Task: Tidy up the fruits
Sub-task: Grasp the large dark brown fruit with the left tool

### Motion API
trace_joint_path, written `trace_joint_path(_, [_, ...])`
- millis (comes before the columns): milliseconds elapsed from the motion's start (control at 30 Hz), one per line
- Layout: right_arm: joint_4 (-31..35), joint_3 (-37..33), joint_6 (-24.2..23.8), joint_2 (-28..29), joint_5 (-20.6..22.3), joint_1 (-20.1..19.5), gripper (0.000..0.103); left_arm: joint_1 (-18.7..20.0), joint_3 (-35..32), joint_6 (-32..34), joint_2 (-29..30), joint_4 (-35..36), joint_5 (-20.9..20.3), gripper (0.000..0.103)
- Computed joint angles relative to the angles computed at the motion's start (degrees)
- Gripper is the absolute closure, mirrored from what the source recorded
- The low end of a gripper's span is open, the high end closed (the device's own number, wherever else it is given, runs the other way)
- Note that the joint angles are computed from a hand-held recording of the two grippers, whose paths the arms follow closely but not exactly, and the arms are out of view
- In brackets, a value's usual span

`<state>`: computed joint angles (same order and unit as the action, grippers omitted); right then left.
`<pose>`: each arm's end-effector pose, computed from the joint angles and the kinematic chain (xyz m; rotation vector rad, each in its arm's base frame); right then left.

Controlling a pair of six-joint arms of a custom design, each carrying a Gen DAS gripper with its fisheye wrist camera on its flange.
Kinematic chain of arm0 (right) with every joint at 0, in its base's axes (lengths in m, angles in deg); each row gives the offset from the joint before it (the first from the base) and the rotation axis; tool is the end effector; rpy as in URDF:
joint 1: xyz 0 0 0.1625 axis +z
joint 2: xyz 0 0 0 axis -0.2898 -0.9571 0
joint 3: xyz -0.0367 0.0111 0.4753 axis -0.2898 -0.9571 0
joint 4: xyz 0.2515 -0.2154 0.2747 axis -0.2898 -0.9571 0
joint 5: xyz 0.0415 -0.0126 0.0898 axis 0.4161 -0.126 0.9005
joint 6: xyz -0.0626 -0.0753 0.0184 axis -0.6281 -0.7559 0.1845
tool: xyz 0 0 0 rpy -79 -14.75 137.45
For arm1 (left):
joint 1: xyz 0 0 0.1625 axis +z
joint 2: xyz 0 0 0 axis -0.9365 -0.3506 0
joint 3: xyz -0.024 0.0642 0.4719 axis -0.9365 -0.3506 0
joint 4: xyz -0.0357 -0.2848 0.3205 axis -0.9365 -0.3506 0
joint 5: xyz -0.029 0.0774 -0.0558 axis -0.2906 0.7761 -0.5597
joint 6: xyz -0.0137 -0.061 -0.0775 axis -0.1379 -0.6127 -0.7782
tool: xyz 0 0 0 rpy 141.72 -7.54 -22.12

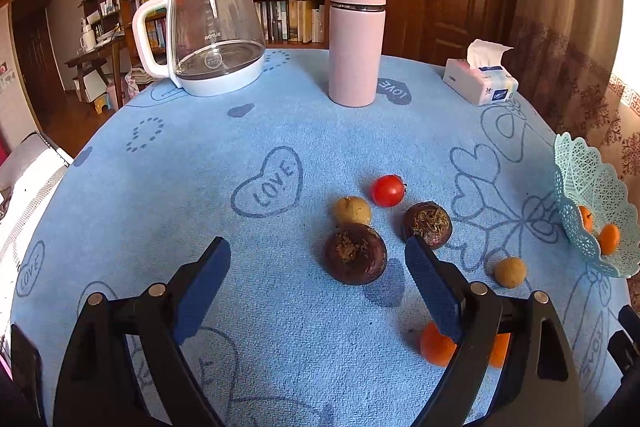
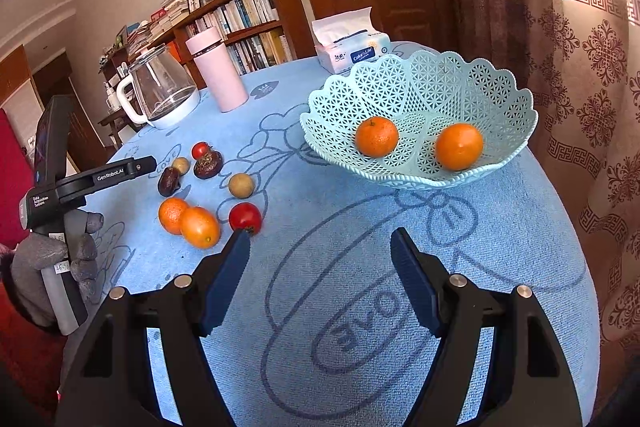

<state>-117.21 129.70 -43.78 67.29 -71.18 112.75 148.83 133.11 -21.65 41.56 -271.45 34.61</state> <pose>0.2042 -0.7849 -0.0622 0.9230 -2.6035 0.8297 0.0734 -0.7709 0.2370 -0.1214 1.9901 -1.0995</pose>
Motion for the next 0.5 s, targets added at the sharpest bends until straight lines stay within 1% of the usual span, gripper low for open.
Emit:
trace_joint_path(267, [0.08, -0.56, -0.22, 0.53, -0.87, 0.10, 0.028, 1.26, -1.65, -1.72, 0.67, 4.16, -1.51, 0.015])
trace_joint_path(367, [0.32, -0.76, -0.30, 0.69, -1.26, 0.15, 0.028, 1.68, -1.97, -2.25, 0.77, 5.11, -2.32, 0.018])
trace_joint_path(500, [0.60, -1.16, -0.21, 0.93, -1.81, 0.24, 0.028, 2.34, -2.29, -4.01, 0.54, 7.34, -3.70, 0.026])
